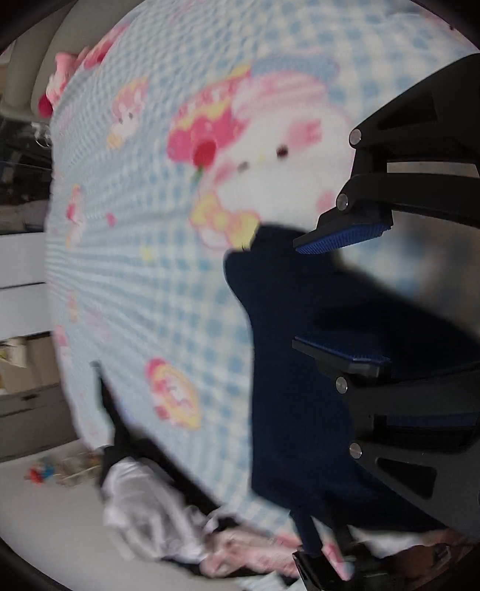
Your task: Fold clothes
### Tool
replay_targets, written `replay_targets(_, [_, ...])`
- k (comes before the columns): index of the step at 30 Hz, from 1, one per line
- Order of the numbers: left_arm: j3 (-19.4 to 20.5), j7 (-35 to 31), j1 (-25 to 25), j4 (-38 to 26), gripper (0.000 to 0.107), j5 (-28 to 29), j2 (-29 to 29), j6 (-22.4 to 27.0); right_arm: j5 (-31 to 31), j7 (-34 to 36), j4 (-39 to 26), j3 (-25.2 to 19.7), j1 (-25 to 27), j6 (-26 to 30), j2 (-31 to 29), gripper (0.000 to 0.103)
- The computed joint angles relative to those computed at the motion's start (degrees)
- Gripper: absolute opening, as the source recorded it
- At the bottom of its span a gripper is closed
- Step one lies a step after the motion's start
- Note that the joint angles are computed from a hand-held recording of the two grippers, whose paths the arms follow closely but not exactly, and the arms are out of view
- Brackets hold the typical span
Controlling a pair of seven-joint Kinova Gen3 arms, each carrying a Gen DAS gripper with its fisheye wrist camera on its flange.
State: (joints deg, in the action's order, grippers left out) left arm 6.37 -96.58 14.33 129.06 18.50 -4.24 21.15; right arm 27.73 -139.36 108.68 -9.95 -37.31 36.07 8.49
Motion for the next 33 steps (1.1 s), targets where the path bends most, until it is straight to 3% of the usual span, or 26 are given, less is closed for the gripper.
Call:
replay_targets(2, [0.7, 1.3, -1.8, -0.2, 0.032, -2.5, 0.6, 0.8, -1.6, -0.5, -0.6, 3.2, -0.6, 1.6, 1.2, 0.039])
replay_targets(3, [-0.5, 1.1, -1.6, 0.4, 0.032, -2.4, -0.6, 0.8, -3.8, 0.1, 0.1, 3.8, 0.7, 1.0, 0.3, 0.039])
replay_targets(8, [-12.9, -5.2, 4.4, 6.3, 0.037, 7.7, -9.7, -0.4, -9.2, 5.0, 5.8, -0.4, 10.3, -5.2, -7.1, 0.047])
replay_targets(10, [-14.1, -7.9, 5.1, 7.7, 0.037, 11.5, -12.0, -0.3, -11.8, 5.9, 7.3, -3.1, 11.8, -7.3, -10.4, 0.047])
replay_targets(13, [-8.4, -5.0, 4.2, 7.4, 0.042, 10.5, -13.1, 0.4, -9.2, 5.3, 6.6, -10.2, 10.3, -4.6, -12.1, 0.047])
replay_targets(16, [-0.4, 1.9, 0.2, 6.5, 0.044, 4.9, -14.3, 2.7, -6.8, 2.2, 7.0, -14.2, 6.2, -1.7, -11.8, 0.047])
replay_targets(18, [2.4, 6.6, -2.3, 7.7, 0.044, 3.3, -17.7, 2.9, -4.2, -1.7, 7.5, -16.9, 3.7, 0.8, -11.4, 0.047])
replay_targets(21, [2.1, 10.5, -0.8, 10.2, 0.044, 3.4, -22.0, 1.7, -1.4, -7.1, 11.3, -17.8, 1.4, -0.7, -13.8, 0.047])
replay_targets(25, [10.5, 19.5, -5.1, 9.7, 0.044, -4.0, -17.6, 3.3, -0.3, -11.2, 14.6, -17.6, 1.4, -3.4, -13.6, 0.048])
replay_targets(27, [10.7, 22.1, -5.7, 9.7, 0.044, -5.7, -16.4, 4.3, -0.2, -11.6, 15.3, -14.3, -1.5, -2.8, -13.2, 0.046])
replay_targets(30, [4.8, 23.2, -3.8, 11.0, 0.046, -4.6, -20.5, 5.6, -3.1, -8.8, 15.8, -10.5, -3.5, -1.9, -14.6, 0.044])
replay_targets(33, [1.9, 24.6, -1.8, 14.0, 0.046, -3.5, -25.6, 4.3, -3.6, -10.6, 17.0, -10.8, -2.6, -1.4, -17.2, 0.05])
